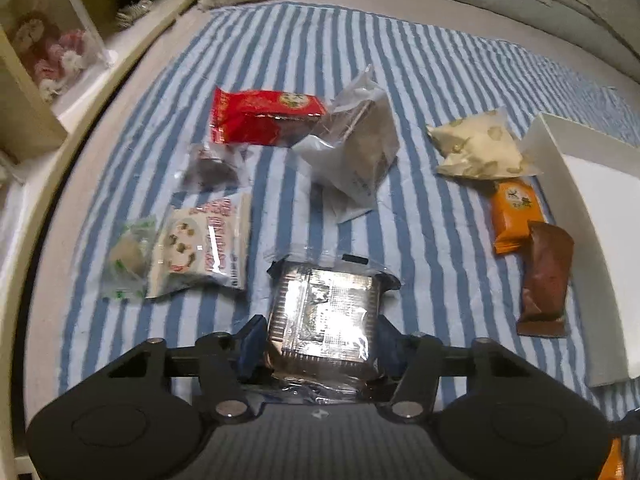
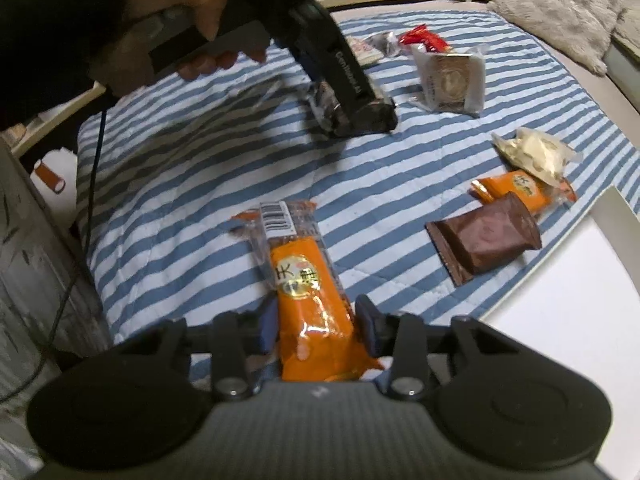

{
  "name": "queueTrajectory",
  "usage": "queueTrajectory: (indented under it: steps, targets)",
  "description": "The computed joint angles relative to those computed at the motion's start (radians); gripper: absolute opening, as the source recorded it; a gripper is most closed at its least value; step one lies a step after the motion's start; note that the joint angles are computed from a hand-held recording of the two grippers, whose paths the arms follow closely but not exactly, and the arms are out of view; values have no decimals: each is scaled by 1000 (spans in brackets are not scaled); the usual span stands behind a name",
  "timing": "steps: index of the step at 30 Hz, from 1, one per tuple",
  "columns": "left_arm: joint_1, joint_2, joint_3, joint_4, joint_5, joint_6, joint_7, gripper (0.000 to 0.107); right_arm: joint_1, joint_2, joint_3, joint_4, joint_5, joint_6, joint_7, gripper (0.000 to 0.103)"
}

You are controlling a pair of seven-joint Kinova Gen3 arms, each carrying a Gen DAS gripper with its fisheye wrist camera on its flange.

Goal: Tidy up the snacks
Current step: 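Carry the silver cake and orange bar into the white box, release both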

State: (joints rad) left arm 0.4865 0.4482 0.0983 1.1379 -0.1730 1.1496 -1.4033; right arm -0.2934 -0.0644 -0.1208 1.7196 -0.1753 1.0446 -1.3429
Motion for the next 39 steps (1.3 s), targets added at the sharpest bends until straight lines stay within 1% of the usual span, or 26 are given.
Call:
queueTrajectory:
  steps: [3, 6, 10, 12, 14, 17, 18, 21, 26, 28, 30, 31, 33, 35, 39]
  targets:
    - [14, -17, -10, 13, -15, -2, 38, 56, 1, -12, -3, 2, 25, -19, -36, 42]
    - [-4, -54, -4, 47, 6, -29, 62, 56, 7, -35, 1, 10, 32, -47, -56, 41]
    - [-11, -92, 2, 74, 6, -44, 91, 56, 12, -58, 1, 27, 26, -77, -96, 41]
    - [-19, -113, 7, 88, 13, -48, 104, 56, 11, -51, -8, 29, 36, -71, -138, 41]
    - [-20, -127, 10, 96, 11, -49, 121, 56, 5, -31, -12, 20, 37, -38, -167, 41]
    - [-32, -152, 16, 115, 22, -66, 138, 56, -2, 1, -4, 5, 2, 17, -151, 42]
    - [-35, -156, 18, 117, 25, -69, 144, 56, -2, 10, -1, 2, -12, 27, -139, 44]
    - [-40, -170, 25, 124, 30, -75, 157, 56, 2, 23, 4, 11, -41, 25, -129, 46]
    - [-40, -173, 36, 118, 38, -62, 163, 56, -2, 28, -5, 25, -14, -25, -163, 47]
    - [-35, -172, 37, 113, 35, -52, 168, 56, -2, 38, -3, 29, -19, -36, -162, 47]
    - [-28, -173, 37, 112, 28, -44, 177, 56, -7, 46, -8, 29, -1, -47, -157, 41]
    - [-27, -175, 37, 112, 27, -44, 180, 56, -12, 43, -14, 33, 17, -61, -166, 40]
    - [-26, -182, 37, 115, 26, -48, 188, 56, -19, 29, -20, 35, 41, -84, -191, 38]
    - [-26, -192, 37, 122, 24, -58, 198, 56, -15, 2, -13, 39, 38, -105, -202, 38]
    - [-23, -210, 42, 127, 24, -72, 219, 56, 1, -49, -19, 46, 101, -163, -300, 38]
